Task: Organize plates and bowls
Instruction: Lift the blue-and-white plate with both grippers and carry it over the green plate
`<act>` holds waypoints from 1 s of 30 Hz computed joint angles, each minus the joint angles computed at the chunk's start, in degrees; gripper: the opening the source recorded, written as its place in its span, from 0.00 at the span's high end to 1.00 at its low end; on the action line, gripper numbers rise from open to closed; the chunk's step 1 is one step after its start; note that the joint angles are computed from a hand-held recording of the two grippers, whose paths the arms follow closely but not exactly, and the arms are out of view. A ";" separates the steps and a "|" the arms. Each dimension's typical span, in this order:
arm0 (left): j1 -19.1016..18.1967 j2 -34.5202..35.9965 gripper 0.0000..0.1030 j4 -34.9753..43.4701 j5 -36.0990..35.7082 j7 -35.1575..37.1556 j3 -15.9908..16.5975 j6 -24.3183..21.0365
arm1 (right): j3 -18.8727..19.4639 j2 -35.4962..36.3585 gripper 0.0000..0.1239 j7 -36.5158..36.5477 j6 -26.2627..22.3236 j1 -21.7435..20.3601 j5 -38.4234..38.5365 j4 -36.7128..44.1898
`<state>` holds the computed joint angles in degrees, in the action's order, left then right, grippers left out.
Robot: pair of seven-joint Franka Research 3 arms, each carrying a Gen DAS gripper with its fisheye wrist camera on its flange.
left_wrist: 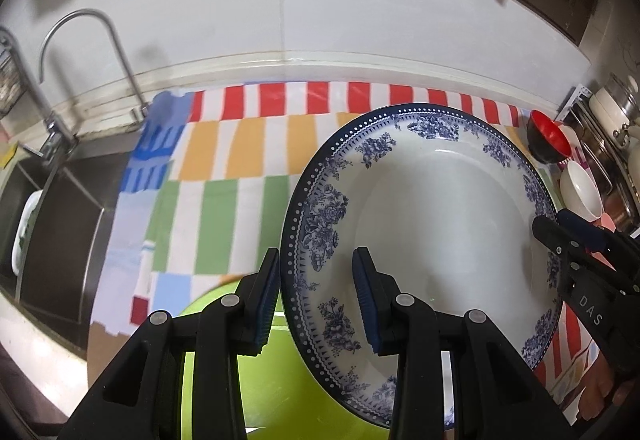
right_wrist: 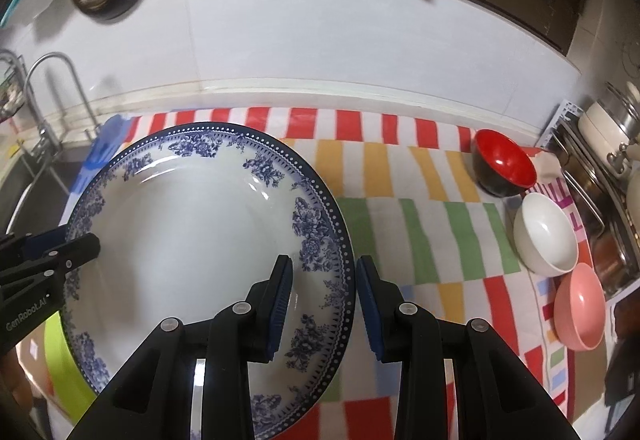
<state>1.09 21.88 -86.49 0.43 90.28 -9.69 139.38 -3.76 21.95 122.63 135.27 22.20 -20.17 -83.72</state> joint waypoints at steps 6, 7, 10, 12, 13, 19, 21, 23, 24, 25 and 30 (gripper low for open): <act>2.44 -3.89 0.65 -5.44 -2.61 2.55 0.28 0.89 | 0.65 -0.58 0.72 1.87 -1.31 2.26 -1.68 -0.09; 2.90 -4.63 0.65 -6.49 -3.09 3.26 0.39 1.04 | 0.79 -0.63 0.72 2.15 -1.59 2.59 -1.88 -0.09; 3.70 -6.12 0.65 -8.71 -3.88 4.92 0.85 1.37 | 1.31 -0.51 0.72 2.85 -2.66 3.46 -2.01 0.28; 4.05 -6.86 0.65 -9.84 -4.10 5.74 1.22 1.54 | 1.67 -0.22 0.72 3.20 -3.51 4.11 -2.01 0.76; 4.31 -7.29 0.65 -10.50 -4.26 6.31 1.40 1.62 | 1.76 -0.04 0.72 3.34 -3.88 4.39 -2.05 0.99; 5.81 -8.79 0.65 -13.14 -5.40 9.19 2.44 0.94 | 2.56 1.35 0.72 3.85 -6.49 6.08 -1.12 2.80; 6.24 -9.01 0.65 -13.67 -5.95 10.04 2.66 0.33 | 2.70 1.80 0.72 4.05 -7.29 6.67 -0.86 3.33; 6.66 -9.16 0.65 -14.00 -6.54 10.79 2.88 -0.40 | 2.74 2.12 0.72 4.31 -8.12 7.19 -0.70 3.75; 6.78 -9.20 0.65 -14.15 -6.63 11.18 2.96 -0.63 | 2.78 2.32 0.72 4.48 -8.57 7.47 -0.65 3.99; 7.00 -9.25 0.65 -14.40 -6.79 11.71 3.08 -0.95 | 2.81 2.53 0.72 4.65 -9.09 7.77 -0.63 4.22; 7.64 -9.42 0.65 -15.31 -7.27 13.61 3.47 -2.47 | 3.23 3.41 0.72 4.77 -11.37 8.62 0.46 4.97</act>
